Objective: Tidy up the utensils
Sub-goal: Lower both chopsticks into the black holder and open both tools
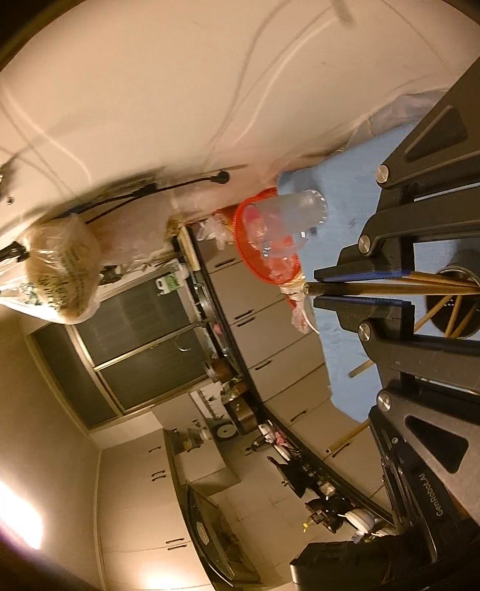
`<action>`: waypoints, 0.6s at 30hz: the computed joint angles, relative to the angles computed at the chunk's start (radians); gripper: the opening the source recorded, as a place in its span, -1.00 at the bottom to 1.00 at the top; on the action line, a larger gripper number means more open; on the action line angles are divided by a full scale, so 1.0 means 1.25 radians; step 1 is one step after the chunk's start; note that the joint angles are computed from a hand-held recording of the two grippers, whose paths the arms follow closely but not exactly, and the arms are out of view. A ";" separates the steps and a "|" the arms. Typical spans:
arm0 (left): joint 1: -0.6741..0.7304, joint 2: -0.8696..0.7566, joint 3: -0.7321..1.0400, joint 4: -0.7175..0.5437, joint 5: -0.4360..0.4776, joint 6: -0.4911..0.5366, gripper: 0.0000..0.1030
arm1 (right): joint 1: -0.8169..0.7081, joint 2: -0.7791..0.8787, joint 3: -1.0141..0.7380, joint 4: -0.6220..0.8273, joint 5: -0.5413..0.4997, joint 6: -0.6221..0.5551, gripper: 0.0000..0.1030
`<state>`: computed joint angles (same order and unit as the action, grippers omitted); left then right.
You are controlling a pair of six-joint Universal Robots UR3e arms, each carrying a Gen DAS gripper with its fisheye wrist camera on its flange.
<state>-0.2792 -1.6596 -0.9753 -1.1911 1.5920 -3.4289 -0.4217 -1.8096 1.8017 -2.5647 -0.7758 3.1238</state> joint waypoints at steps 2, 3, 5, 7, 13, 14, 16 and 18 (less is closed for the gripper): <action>-0.002 0.008 -0.013 0.002 0.003 0.000 -0.87 | 0.008 0.002 0.004 0.007 -0.009 -0.007 -0.85; -0.002 0.012 -0.019 0.004 0.003 -0.001 -0.87 | 0.012 0.005 0.004 0.010 -0.012 -0.011 -0.83; 0.003 0.020 -0.027 0.004 -0.007 0.000 -0.87 | 0.014 0.005 0.003 0.022 -0.012 -0.015 -0.80; 0.009 0.029 -0.031 0.001 -0.017 0.001 -0.87 | 0.012 0.001 0.002 0.042 -0.009 -0.022 -0.78; 0.022 0.069 -0.048 -0.002 -0.042 0.001 -0.86 | -0.006 -0.034 0.006 0.068 0.001 -0.025 -0.75; 0.023 0.076 -0.054 0.000 -0.044 0.000 -0.86 | -0.016 -0.048 0.011 0.074 0.010 -0.025 -0.75; 0.032 0.108 -0.073 0.004 -0.059 0.004 -0.86 | -0.040 -0.087 0.027 0.091 0.037 -0.033 -0.75; 0.036 0.131 -0.085 0.004 -0.060 0.010 -0.86 | -0.057 -0.117 0.032 0.115 0.058 -0.044 -0.75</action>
